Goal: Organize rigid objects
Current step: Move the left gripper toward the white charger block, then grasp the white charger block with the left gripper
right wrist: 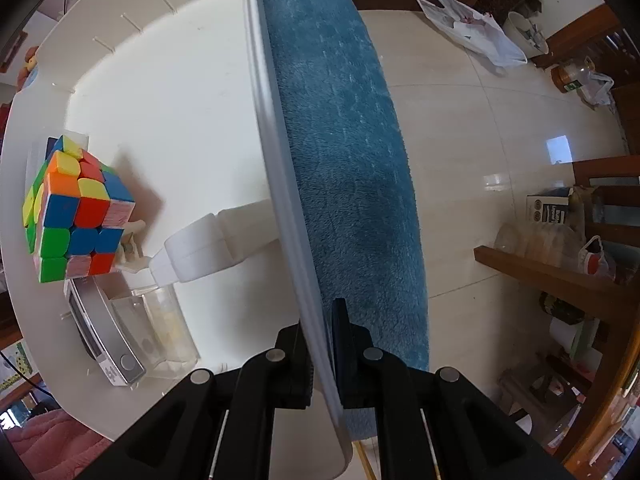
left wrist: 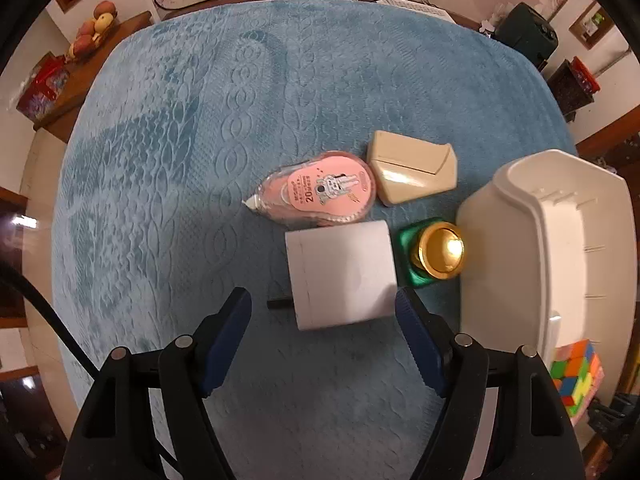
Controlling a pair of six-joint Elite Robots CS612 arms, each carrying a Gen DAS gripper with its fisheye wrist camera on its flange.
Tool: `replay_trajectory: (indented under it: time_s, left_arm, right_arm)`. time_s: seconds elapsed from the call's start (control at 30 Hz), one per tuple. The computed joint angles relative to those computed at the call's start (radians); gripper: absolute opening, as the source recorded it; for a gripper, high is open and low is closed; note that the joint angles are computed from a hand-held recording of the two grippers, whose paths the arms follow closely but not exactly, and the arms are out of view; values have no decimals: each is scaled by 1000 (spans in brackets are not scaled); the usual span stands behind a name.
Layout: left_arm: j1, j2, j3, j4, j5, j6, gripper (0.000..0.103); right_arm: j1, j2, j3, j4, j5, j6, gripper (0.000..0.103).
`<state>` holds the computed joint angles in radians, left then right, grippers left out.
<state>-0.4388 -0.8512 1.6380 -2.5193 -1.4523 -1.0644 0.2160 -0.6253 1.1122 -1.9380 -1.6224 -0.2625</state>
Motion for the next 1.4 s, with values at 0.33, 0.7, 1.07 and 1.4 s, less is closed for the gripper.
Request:
replay_trajectory:
  time_s: [0.33, 0.7, 1.07, 1.4]
  left_arm:
    - [10, 21, -19, -25, -13, 28, 77]
    - [25, 45, -29, -70, -63, 13, 75]
    - [18, 35, 30, -178, -80, -30, 65]
    - [-34, -14, 125, -196, -82, -113, 64]
  right_arm:
    - [1, 10, -18, 18, -13, 12, 8]
    - [2, 11, -18, 15, -21, 24, 8]
    - [2, 1, 0, -3, -17, 16, 8]
    - [0, -17, 35, -45, -5, -8, 8]
